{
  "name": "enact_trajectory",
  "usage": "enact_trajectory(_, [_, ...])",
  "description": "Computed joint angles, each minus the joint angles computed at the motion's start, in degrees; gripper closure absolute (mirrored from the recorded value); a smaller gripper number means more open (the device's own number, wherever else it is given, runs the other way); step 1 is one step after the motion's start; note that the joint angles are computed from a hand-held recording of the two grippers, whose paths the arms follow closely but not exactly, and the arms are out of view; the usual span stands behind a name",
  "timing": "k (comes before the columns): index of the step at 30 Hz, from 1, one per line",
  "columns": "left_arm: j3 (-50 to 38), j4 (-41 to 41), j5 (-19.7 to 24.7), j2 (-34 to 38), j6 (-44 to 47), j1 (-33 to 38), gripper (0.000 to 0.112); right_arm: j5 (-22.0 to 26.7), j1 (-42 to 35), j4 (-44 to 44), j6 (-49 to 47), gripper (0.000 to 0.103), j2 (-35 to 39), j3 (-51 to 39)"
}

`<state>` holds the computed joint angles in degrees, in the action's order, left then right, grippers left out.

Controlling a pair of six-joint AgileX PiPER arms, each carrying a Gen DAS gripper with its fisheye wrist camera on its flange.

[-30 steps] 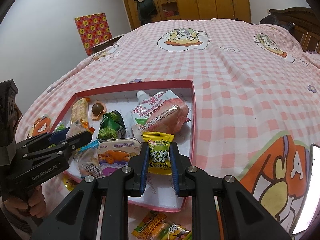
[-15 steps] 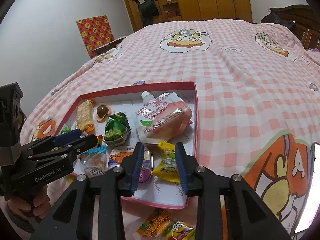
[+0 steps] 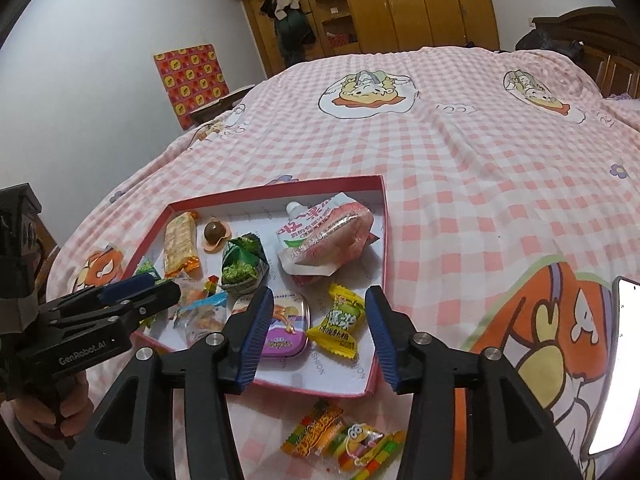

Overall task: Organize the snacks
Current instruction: 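Lower both snacks into the box and open both tools, then withdraw both tools from the box toward the last snacks on the bedspread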

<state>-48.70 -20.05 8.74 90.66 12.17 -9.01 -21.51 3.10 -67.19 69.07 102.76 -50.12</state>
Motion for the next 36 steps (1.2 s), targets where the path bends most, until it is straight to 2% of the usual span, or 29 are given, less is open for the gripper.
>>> enact_trajectory(4, [1.06,4.83,0.76,-1.42,-5.27,-0.45,0.058,-0.26,0.03,-0.51,-0.96,0.053,-1.10,1.61])
enact_trajectory(8, [2.62,6.28,0.65,-2.71,-7.48,-0.92,0.058,-0.57,-0.13,-0.54,-2.07,0.053,-2.03,3.41])
enact_trajectory(16, [6.01,15.82,0.10,-5.09,-19.97,-2.12,0.058,-1.61,-2.00,-2.94,-1.36,0.052,-3.84,6.37])
enact_trajectory(18, [7.03,19.08,-0.26,-5.96,-23.99,-2.51,0.058,-1.27,-2.38,-2.25,-2.57,0.052,-4.33,7.37])
enact_trajectory(24, [8.64,20.69,0.14,-7.09,-26.88,-3.58,0.058,-0.40,-3.44,0.96,-7.31,0.049,-5.03,9.93])
enact_trajectory(28, [9.14,25.27,0.16,-6.67,-31.89,-4.53,0.058,-0.32,-4.24,1.95,-8.93,0.048,-4.87,10.87])
enact_trajectory(36, [8.58,19.68,0.43,-4.07,-27.53,-5.44,0.058,-0.07,-4.37,-1.77,-6.21,0.047,-3.66,10.45])
